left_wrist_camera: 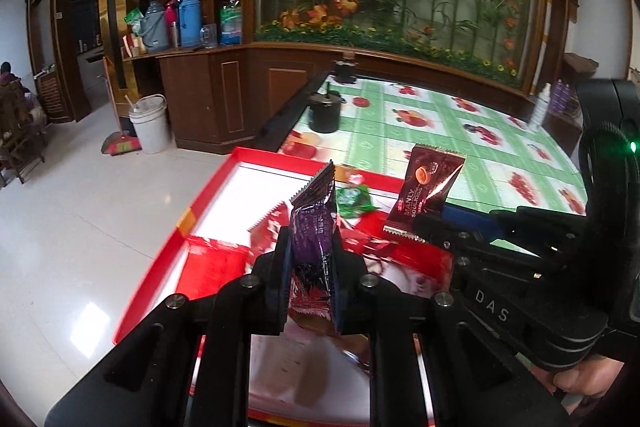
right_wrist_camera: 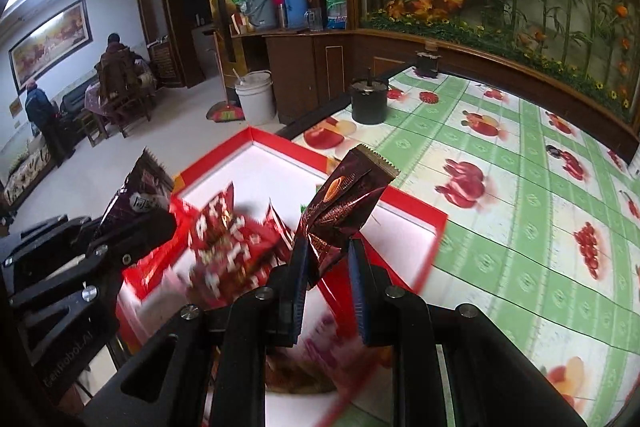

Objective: Organize snacks
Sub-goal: 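Lift both held packets and carry them over the red-rimmed tray, then open both tools to drop the purple and brown packets into the tray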

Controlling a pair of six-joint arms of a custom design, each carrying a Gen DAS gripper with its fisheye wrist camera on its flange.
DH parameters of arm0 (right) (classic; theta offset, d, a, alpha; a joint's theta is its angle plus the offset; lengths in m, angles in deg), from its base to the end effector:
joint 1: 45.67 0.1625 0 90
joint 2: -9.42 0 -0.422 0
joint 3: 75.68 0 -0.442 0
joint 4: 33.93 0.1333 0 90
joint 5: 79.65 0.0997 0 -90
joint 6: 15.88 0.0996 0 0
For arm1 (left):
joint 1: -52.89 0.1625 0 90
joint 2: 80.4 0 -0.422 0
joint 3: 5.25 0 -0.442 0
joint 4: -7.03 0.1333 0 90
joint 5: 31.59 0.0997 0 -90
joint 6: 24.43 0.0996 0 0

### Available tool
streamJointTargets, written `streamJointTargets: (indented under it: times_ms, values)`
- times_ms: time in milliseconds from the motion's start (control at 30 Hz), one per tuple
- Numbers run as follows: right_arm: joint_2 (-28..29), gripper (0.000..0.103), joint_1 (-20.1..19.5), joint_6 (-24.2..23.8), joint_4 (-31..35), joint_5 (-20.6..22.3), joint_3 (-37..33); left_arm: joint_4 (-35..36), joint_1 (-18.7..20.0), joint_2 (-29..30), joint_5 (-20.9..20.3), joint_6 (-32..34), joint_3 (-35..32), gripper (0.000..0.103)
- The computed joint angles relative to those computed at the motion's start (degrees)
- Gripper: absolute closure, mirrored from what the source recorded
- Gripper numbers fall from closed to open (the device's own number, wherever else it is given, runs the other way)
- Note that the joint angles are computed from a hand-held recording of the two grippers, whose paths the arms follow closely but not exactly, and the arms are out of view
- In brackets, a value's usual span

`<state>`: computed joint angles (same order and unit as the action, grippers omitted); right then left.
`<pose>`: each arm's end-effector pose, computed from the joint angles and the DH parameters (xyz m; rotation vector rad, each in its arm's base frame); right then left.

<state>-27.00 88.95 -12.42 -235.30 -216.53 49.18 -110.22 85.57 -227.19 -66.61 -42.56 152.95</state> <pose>0.3732 -0.2919 -0.0527 0.6484 -2.3295 0.8716 -0.0453 -0.2844 0.2784 0.6272 2.2688 -1.0058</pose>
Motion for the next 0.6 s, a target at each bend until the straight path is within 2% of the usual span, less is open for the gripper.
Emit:
streamJointTargets:
  times_ms: [367, 600]
  values:
    - [4.2, 0.083, -2.9, -1.5, -2.2, 1.4, -4.9, -21.0, 8.1, 14.4, 0.2, 10.5, -0.9, 0.09]
    - [5.7, 0.079, -5.5, -2.5, -4.5, 2.3, -5.3, -25.9, 10.5, 19.9, 0.3, 12.0, -1.1, 0.09]
